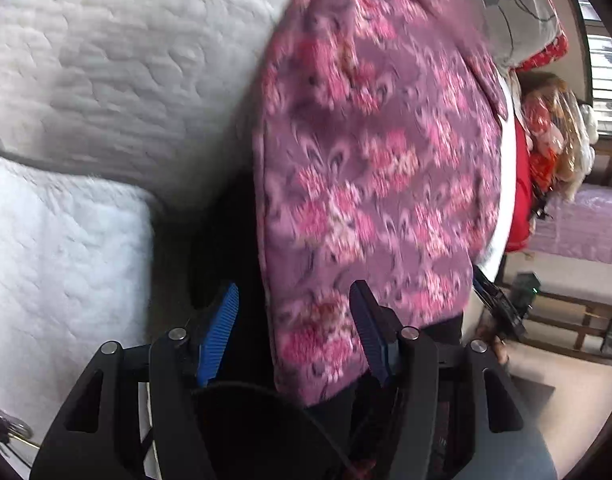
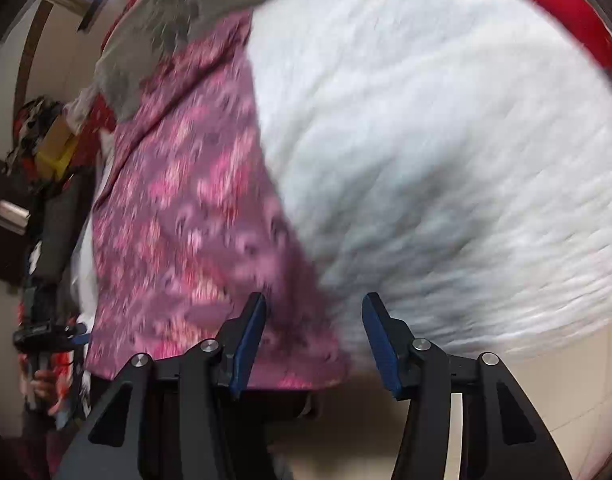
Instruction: Fold small clothes
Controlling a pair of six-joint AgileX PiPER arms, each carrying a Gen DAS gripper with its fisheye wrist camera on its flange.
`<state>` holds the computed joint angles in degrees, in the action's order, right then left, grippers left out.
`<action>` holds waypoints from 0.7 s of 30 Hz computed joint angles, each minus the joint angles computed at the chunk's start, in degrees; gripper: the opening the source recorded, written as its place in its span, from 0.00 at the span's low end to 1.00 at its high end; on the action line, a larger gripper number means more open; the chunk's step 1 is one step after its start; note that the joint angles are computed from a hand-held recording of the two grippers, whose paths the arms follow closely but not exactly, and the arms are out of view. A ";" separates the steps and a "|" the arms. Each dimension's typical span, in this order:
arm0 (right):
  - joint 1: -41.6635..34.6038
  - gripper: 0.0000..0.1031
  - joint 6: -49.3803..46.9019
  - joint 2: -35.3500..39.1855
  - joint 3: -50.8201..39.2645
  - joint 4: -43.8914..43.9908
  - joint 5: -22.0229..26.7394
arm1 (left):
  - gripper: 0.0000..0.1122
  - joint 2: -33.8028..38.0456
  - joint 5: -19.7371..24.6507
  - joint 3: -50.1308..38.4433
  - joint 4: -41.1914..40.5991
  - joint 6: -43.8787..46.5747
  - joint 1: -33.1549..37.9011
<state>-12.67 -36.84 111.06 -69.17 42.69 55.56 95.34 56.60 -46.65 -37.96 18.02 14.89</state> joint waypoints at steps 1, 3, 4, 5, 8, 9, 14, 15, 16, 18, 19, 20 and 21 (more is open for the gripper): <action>0.52 0.53 -1.92 0.78 0.02 0.62 0.93 | 0.50 -0.50 -0.12 0.30 0.08 -0.06 -0.51; 2.09 0.53 -4.40 1.73 -0.02 0.72 1.57 | 0.53 -1.58 -0.23 0.56 0.74 -0.53 -1.15; 2.41 0.53 -5.50 1.89 0.13 1.05 1.62 | 0.53 -1.61 -0.31 0.51 0.26 -0.59 -1.77; 2.71 0.53 -6.56 2.50 -0.12 1.53 2.36 | 0.53 -1.81 -0.31 0.58 -0.05 -0.71 -2.24; 3.92 0.28 -7.42 4.31 -1.12 1.38 4.31 | 0.50 -2.72 -2.12 0.85 1.77 -3.89 -5.00; 4.59 0.13 -8.08 4.67 -1.34 0.80 4.99 | 0.38 -3.10 -2.45 0.98 2.29 -4.32 -5.37; 3.68 0.06 -13.10 1.57 0.58 5.05 6.46 | 0.04 -4.85 -0.83 1.40 1.43 -2.06 -4.00; 3.16 0.06 -13.60 0.87 0.46 6.20 7.53 | 0.04 -5.26 0.03 1.73 -1.21 0.33 -2.65; 2.54 0.06 -14.08 0.22 0.16 7.49 8.64 | 0.03 -5.67 0.45 1.91 -3.00 1.67 -1.91; 1.51 0.06 -14.37 -0.87 -0.80 10.83 10.87 | 0.03 -5.91 1.66 1.76 -7.84 5.37 0.24; 1.20 0.06 -14.56 -1.20 -1.05 12.28 11.49 | 0.03 -5.81 2.21 1.59 -10.03 6.76 1.25; 0.85 0.06 -14.51 -1.50 -1.74 14.16 12.23 | 0.03 -5.44 3.00 1.21 -12.62 8.37 2.55; 0.66 0.06 -14.21 -1.50 -2.59 15.62 12.78 | 0.03 -4.96 3.81 0.57 -14.33 9.40 3.51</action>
<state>-12.01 -51.06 109.56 -71.76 58.32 68.34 90.38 60.41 -46.08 -52.28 27.42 18.40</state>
